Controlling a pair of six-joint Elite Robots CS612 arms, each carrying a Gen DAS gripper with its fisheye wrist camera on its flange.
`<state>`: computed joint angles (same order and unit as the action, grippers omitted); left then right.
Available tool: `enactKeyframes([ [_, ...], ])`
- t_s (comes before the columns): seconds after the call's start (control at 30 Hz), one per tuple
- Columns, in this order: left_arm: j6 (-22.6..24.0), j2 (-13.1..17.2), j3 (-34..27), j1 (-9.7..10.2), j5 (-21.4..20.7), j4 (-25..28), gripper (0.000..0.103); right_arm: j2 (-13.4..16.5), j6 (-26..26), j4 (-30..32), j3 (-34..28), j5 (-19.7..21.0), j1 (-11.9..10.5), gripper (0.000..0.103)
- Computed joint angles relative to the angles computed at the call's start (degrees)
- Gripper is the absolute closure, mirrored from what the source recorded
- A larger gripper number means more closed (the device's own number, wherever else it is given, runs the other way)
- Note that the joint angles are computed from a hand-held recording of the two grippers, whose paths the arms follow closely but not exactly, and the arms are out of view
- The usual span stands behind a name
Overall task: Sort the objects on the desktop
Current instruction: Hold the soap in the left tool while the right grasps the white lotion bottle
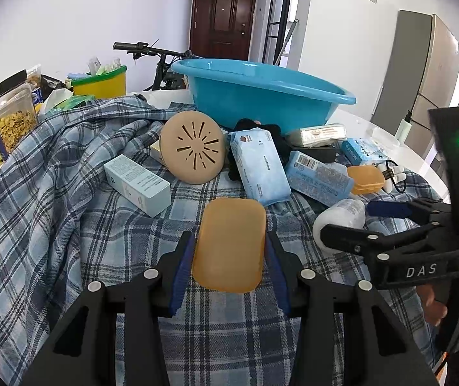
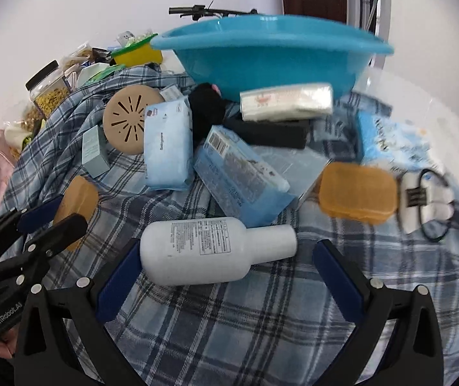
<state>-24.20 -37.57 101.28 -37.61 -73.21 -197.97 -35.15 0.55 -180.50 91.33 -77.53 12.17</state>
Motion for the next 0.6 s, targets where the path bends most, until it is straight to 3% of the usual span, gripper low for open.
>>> enactKeyframes([
  [0.3, 0.2, 0.0, -0.2, -0.07, -0.4, 0.3, 0.057, 0.5, -0.1, -1.4, -0.4, 0.0, -0.2, 0.000],
  [0.37, 0.1, 0.0, -0.1, -0.10, -0.2, 0.2, 0.057, 0.4, 1.0, -2.8, 0.1, 0.3, -0.3, 0.010],
  [0.47, 0.1, 0.0, 0.0, -0.12, 0.1, -0.1, 0.057, -0.2, 2.1, -5.3, 1.6, 1.3, -0.7, 0.011],
  [0.6, 0.1, -0.1, 0.0, -0.14, 0.3, -0.1, 0.057, -1.0, 2.8, -10.6, 3.7, -4.0, 0.2, 0.011],
])
